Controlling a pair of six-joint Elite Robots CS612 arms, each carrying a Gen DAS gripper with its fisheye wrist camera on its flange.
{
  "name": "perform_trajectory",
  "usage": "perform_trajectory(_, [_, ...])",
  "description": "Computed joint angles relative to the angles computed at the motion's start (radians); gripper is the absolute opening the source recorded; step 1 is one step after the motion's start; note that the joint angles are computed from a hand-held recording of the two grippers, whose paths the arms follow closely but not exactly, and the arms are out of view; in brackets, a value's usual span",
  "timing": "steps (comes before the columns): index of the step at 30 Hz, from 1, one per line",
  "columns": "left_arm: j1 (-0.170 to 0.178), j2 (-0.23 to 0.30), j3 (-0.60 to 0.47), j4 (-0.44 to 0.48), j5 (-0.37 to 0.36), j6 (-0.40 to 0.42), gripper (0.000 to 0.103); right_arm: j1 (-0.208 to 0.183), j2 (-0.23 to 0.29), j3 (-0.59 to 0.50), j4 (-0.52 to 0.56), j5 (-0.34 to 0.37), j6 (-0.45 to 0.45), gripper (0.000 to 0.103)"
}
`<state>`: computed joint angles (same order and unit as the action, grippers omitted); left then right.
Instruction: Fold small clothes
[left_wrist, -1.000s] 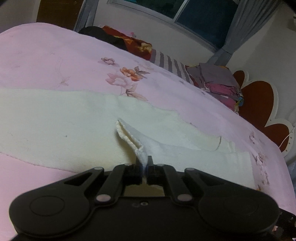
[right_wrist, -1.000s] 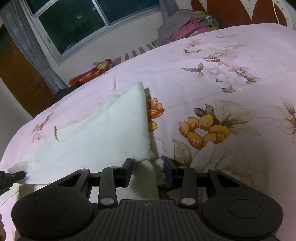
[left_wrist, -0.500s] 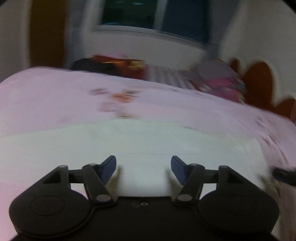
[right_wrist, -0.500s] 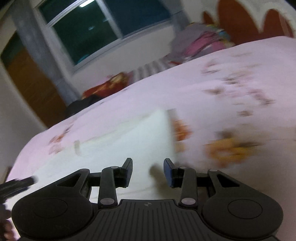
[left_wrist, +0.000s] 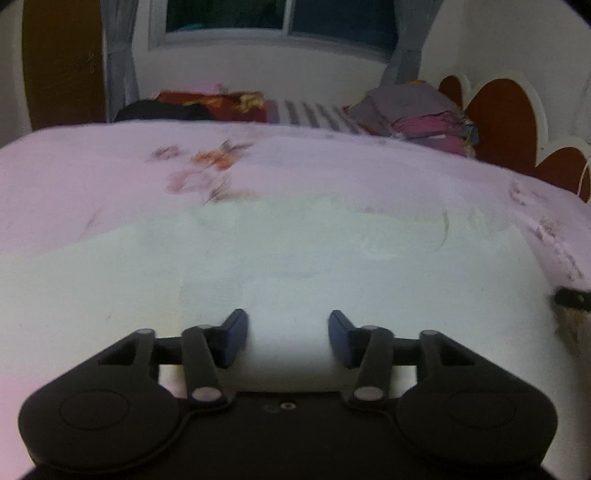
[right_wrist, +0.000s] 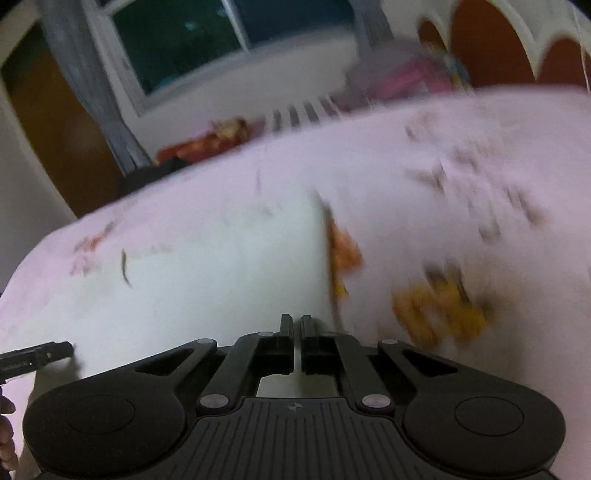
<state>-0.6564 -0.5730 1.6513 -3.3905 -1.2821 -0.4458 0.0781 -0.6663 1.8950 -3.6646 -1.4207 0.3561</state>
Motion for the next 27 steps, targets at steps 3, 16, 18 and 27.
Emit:
perform_trajectory(3, [0.001,0.022,-0.054,0.03,0.002,0.015,0.053,0.025,0.018,-0.081,0.074,0.032,-0.049,0.003])
perform_trajectory(16, [0.028,0.037,-0.088,0.099,0.038,-0.009,0.061,-0.011,0.089,-0.274,0.31,-0.065,-0.057,0.003])
perform_trajectory(18, [0.027,0.035,-0.088,0.099,0.043,-0.001,0.058,0.001,0.087,-0.279,0.327,-0.088,-0.105,0.003])
perform_trajectory(27, [0.0,-0.012,0.017,0.018,0.019,-0.006,0.048,0.012,0.017,-0.12,0.256,-0.058,-0.175,0.003])
